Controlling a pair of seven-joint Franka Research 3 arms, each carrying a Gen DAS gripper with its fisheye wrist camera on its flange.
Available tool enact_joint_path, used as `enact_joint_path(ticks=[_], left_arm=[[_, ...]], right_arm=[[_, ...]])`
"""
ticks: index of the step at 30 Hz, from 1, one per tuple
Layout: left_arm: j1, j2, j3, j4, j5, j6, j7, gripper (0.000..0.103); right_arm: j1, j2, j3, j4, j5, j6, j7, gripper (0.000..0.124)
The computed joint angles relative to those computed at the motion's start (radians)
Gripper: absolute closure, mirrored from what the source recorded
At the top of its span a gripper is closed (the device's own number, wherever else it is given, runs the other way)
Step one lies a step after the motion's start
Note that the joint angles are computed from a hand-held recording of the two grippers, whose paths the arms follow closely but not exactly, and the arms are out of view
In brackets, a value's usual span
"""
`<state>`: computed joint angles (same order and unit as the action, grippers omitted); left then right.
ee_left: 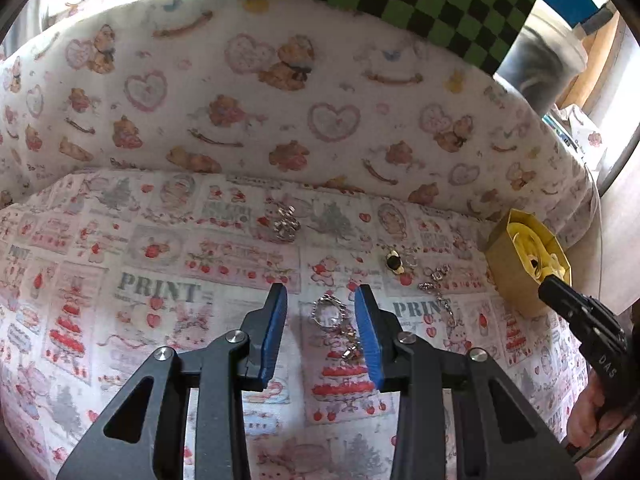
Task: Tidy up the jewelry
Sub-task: 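Grasp a small silver ring with the left tool while the right tool approaches a silver charm, then close the right tool on the silver charm and lift it while the left tool holds the ring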
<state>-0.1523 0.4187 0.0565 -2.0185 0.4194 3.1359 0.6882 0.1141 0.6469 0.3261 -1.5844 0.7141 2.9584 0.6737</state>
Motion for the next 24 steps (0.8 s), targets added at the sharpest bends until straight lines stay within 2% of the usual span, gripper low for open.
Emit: enact_joint_path(ticks=[3, 6, 9, 11, 12, 13, 15, 19, 20, 24], left_arm=[[0.056, 0.016, -0.065, 0.013, -0.026, -0.007, 0.044, 0.07], [0.037, 0.018, -0.046, 0.017, -0.02, -0.016, 0.059, 0.07], [-0.025, 0.02, 0.014, 0.03, 0.012, -0.042, 0.036, 0.07], [-0.103, 0.027, 0.089, 0.056, 0.071, -0.102, -0.018, 0.078], [-0.148, 0.033, 0.13, 0.076, 0.116, -0.144, -0.061, 0.085], [-0.176, 0.036, 0.155, 0.088, 0.155, -0.17, -0.098, 0.085], [-0.165, 0.037, 0.141, 0.095, 0.186, -0.184, -0.119, 0.085], [-0.064, 0.007, 0.052, 0.061, 0.164, -0.154, -0.133, 0.085], [-0.063, -0.013, 0.059, 0.037, 0.183, -0.141, -0.154, 0.085], [-0.191, -0.086, 0.209, -0.011, 0.43, -0.169, -0.415, 0.085]], right_arm=[[0.001, -0.007, -0.001, -0.009, -0.008, 0.008, -0.008, 0.109], [0.004, -0.01, -0.001, -0.015, -0.013, 0.017, -0.012, 0.105], [0.007, -0.009, 0.0, -0.018, -0.019, 0.034, -0.012, 0.094], [0.016, -0.009, -0.009, -0.021, -0.029, 0.056, -0.001, 0.09], [0.016, -0.008, -0.009, -0.021, -0.035, 0.059, 0.004, 0.088], [0.017, -0.007, -0.012, -0.02, -0.042, 0.06, 0.012, 0.086], [0.014, -0.007, -0.013, -0.019, -0.051, 0.06, 0.025, 0.084], [0.008, -0.009, -0.009, -0.023, -0.066, 0.07, 0.036, 0.083], [0.008, -0.009, -0.008, -0.026, -0.07, 0.075, 0.037, 0.084], [0.005, -0.02, 0.001, -0.044, -0.094, 0.09, 0.028, 0.084]])
